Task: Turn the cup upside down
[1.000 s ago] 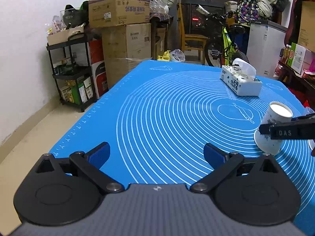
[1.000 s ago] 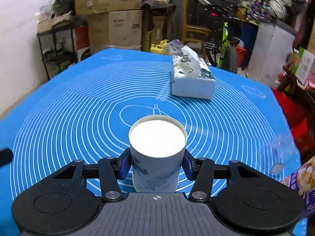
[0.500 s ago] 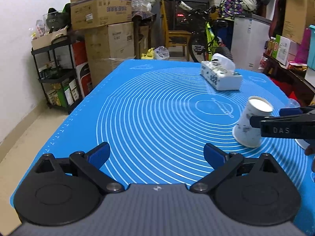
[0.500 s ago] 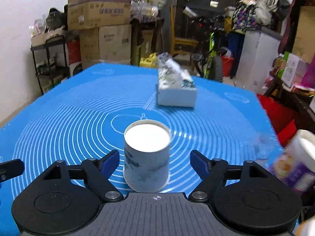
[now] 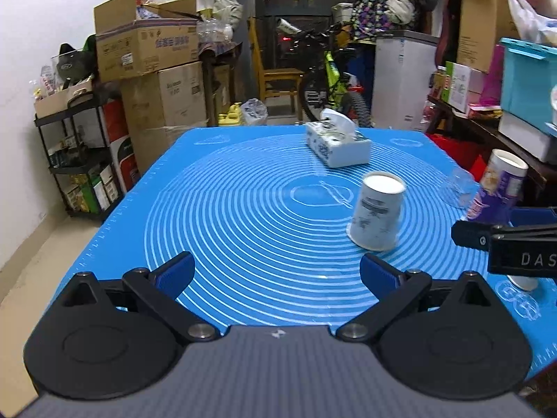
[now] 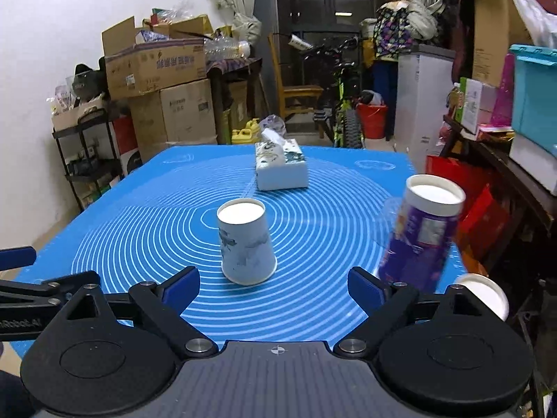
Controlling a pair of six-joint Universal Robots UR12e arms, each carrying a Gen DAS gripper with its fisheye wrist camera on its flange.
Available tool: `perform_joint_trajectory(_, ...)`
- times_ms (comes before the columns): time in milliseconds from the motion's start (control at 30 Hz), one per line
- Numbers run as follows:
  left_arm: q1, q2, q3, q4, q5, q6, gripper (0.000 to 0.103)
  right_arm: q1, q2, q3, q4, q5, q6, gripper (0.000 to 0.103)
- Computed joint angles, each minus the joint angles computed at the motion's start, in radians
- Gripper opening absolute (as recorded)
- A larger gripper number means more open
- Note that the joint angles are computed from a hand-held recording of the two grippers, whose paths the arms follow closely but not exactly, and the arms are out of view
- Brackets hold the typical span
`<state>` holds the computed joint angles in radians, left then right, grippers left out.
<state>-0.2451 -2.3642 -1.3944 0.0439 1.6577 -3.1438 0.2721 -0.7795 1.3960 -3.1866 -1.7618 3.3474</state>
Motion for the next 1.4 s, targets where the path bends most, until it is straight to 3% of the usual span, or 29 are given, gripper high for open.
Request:
perform_joint_trajectory(467, -0.011, 0.020, -0.051, 0.034, -0.025, 0.046, 0.100, 0.011, -0.060, 0.112, -0.063, 0.002, -0.022, 0.093)
perform_joint_trajectory(1400, -0.014, 0.024, -0.063, 0.031, -0.033, 0.052, 0.100, 0.011, -0.071, 0.132, -0.046, -0.006, -0.029, 0.093)
